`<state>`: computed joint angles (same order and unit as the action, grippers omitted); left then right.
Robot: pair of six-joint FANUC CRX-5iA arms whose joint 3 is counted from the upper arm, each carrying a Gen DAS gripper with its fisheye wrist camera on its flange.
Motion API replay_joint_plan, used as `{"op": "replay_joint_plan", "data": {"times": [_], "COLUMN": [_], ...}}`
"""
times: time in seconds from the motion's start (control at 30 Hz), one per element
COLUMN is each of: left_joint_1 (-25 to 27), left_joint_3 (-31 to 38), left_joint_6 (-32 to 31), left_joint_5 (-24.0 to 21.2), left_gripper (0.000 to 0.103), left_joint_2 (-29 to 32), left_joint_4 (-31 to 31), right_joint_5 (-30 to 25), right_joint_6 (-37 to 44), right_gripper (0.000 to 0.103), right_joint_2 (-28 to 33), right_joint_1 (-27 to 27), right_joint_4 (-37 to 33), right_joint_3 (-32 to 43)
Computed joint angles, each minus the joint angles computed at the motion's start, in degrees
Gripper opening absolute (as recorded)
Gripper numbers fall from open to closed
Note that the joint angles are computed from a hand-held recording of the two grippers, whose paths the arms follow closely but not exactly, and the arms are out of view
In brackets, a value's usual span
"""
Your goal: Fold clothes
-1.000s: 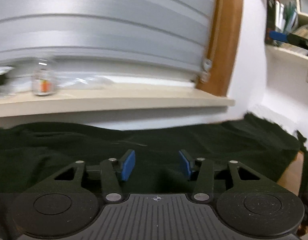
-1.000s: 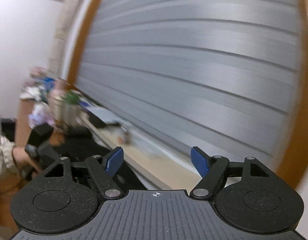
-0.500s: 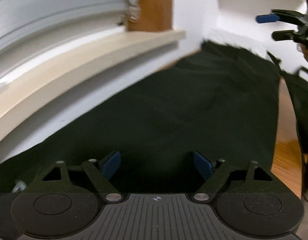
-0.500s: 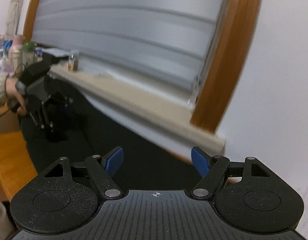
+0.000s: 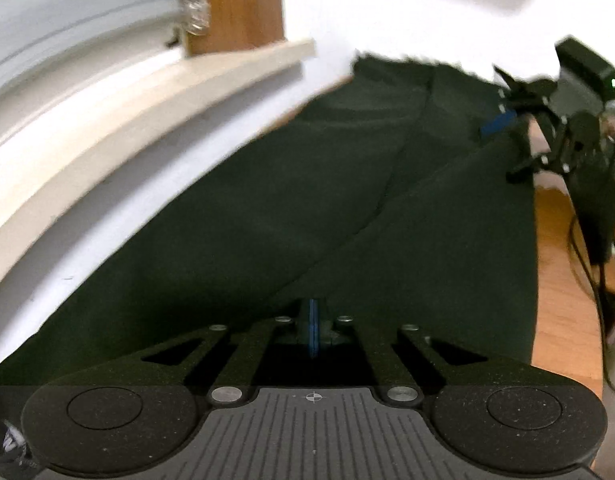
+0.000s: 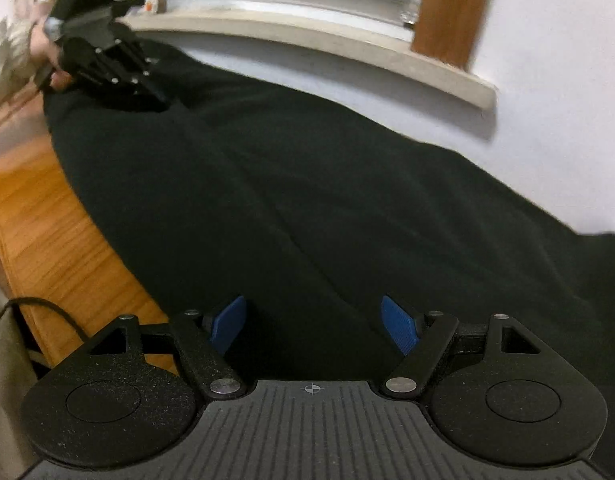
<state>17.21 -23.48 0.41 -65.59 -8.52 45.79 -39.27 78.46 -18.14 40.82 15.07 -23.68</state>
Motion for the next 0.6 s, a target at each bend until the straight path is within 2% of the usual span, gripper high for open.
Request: {"op": "replay_joint_plan", "data": {"times": [0.03, 0.07, 0.1, 0.17, 0.2, 0.23, 0.27, 0.3, 0.33, 0.43, 0.5, 0.57, 0.6], "left_joint_1": [0.23, 0.62, 0.92, 1.21, 1.28, 1.27, 1.21, 1.04, 0.74, 0.75, 1.29, 1.87, 2.17], "left_joint_3": [-0.36, -0.6, -0.64, -1.2, -1.2, -0.88, -0.42, -0.09, 0.14, 0.76, 0.85, 0.8, 0.72], "left_joint_6": [-0.23, -0.38, -0.52, -1.84, -2.01, -1.78, -1.53, -1.36, -1.23, -1.15, -0.59, -1.2, -1.66], "left_joint_5": [0.37, 0.59, 0.73, 1.92, 2.42, 2.6, 2.54, 2.92, 3.7, 3.99, 3.31, 2.38, 1.87], "left_gripper": [0.0, 0.0, 0.0, 0.0, 0.001, 0.012, 0.021, 0.051, 0.075, 0.077, 0.077, 0.075, 0.064], "left_joint_2": [-0.27, -0.58, -0.73, -1.22, -1.25, -0.98, -0.62, -0.42, -0.38, 0.4, 1.34, 1.99, 2.27], "left_joint_4": [0.8, 1.12, 1.17, 1.97, 2.07, 1.79, 1.4, 0.66, -0.43, -2.51, -1.96, -1.18, -0.71], "right_joint_5": [0.02, 0.01, -0.6, -1.61, -1.03, -0.7, -0.69, -0.71, -0.58, 0.38, 1.27, 1.98, 1.92], "right_joint_6": [0.84, 1.75, 3.99, 6.51, 6.3, 5.92, 4.44, 2.99, 2.08, 0.25, -0.63, 0.44, 2.19], "right_gripper": [0.071, 0.06, 0.041, 0.022, 0.016, 0.014, 0.014, 0.014, 0.015, 0.029, 0.049, 0.051, 0.051], "right_joint_2": [0.11, 0.23, 0.46, 0.8, 0.31, 0.38, 0.44, 0.5, 0.28, 0.22, -0.22, -0.74, -0.59], "right_joint_1": [-0.63, -1.3, -2.19, -3.5, -2.64, -1.85, -1.03, -0.24, 0.11, 0.08, -0.26, -1.65, -2.85], "right_joint_4": [-1.46, -2.98, -6.25, -10.88, -9.23, -7.78, -5.87, -4.0, -3.11, -1.66, -0.78, -3.05, -6.56], "right_joint_3": [0.34, 0.71, 1.85, 3.44, 2.48, 2.01, 1.55, 1.12, 0.69, -0.06, -0.96, -1.02, -0.14]}}
